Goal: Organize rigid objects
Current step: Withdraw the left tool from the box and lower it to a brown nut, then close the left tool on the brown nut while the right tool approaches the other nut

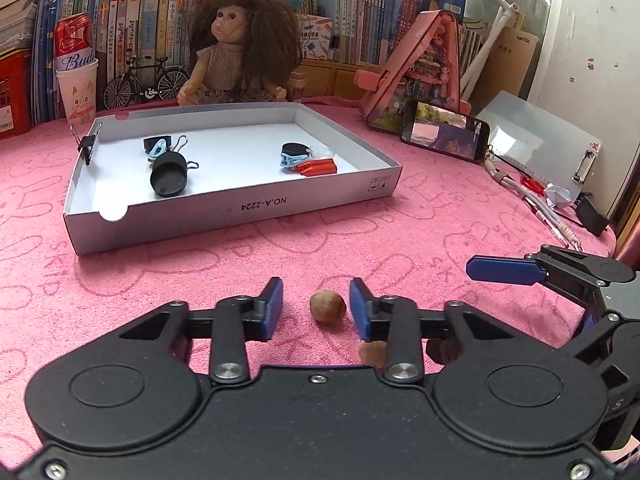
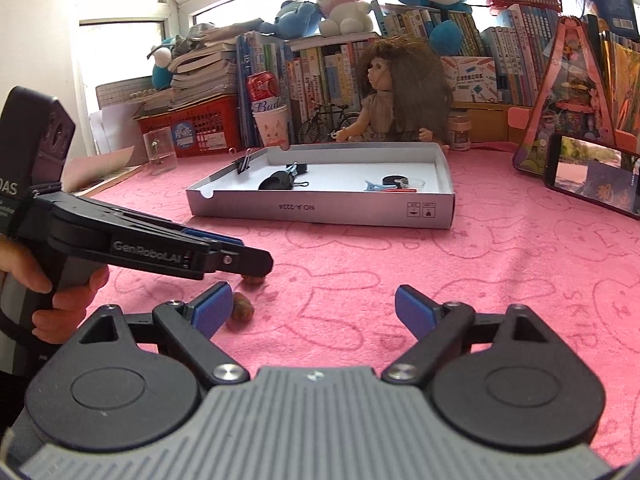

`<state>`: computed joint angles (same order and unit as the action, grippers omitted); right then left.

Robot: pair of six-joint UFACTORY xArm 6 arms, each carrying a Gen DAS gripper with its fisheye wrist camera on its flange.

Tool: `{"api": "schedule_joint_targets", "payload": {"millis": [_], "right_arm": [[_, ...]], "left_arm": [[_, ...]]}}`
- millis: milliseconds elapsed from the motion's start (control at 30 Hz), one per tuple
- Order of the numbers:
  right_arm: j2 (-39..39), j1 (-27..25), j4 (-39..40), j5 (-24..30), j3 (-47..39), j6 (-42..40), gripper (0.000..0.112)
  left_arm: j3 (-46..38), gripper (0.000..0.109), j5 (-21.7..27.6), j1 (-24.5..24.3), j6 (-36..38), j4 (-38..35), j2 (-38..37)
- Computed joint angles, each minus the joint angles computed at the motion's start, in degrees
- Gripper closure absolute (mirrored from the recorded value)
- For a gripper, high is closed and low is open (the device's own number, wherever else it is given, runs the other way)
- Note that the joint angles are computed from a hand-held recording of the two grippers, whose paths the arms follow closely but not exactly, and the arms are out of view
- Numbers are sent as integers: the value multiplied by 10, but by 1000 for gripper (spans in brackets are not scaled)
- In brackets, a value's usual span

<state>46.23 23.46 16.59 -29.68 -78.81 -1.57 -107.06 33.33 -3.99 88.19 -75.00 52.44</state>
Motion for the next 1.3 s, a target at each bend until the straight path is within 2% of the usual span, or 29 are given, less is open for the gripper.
{"api": "schedule_joint_targets", "payload": {"millis": [67, 200, 300, 367, 467, 533, 600, 667, 700, 800, 967, 1300], "right_arm": [[3, 3, -7, 3, -4, -4, 19], [13, 11, -4, 18, -24, -19, 19], [19, 14, -1, 32, -38, -23, 26], [20, 13, -16, 39, -42, -11, 35], [19, 9, -50, 59, -44, 13, 60], [21, 19, -9, 57, -47, -30, 66], [21, 22, 4, 54, -48, -36, 78], [21, 21, 9, 53, -49, -32, 82], [23, 26, 36, 50, -53, -55, 84], [27, 37, 99, 49, -64, -108, 87], [30, 42, 153, 46, -74, -146, 90], [38, 48, 216, 42, -92, -191, 90]], "left_arm": [[7, 92, 2, 0, 10, -8, -4], [22, 92, -13, -3, 56, -48, -17], [18, 92, -23, -2, 52, -54, -16], [14, 92, -29, -1, 48, -56, -14], [8, 92, -35, 1, 42, -55, -10], [5, 92, -38, 2, 36, -53, -8], [4, 92, -40, 3, 36, -56, -7], [5, 92, -41, 3, 40, -60, -7], [7, 92, -41, 4, 42, -64, -9], [7, 92, -44, 3, 41, -67, -8], [4, 92, -51, 3, 34, -66, -6], [11, 92, -61, 3, 47, -75, -8]]}}
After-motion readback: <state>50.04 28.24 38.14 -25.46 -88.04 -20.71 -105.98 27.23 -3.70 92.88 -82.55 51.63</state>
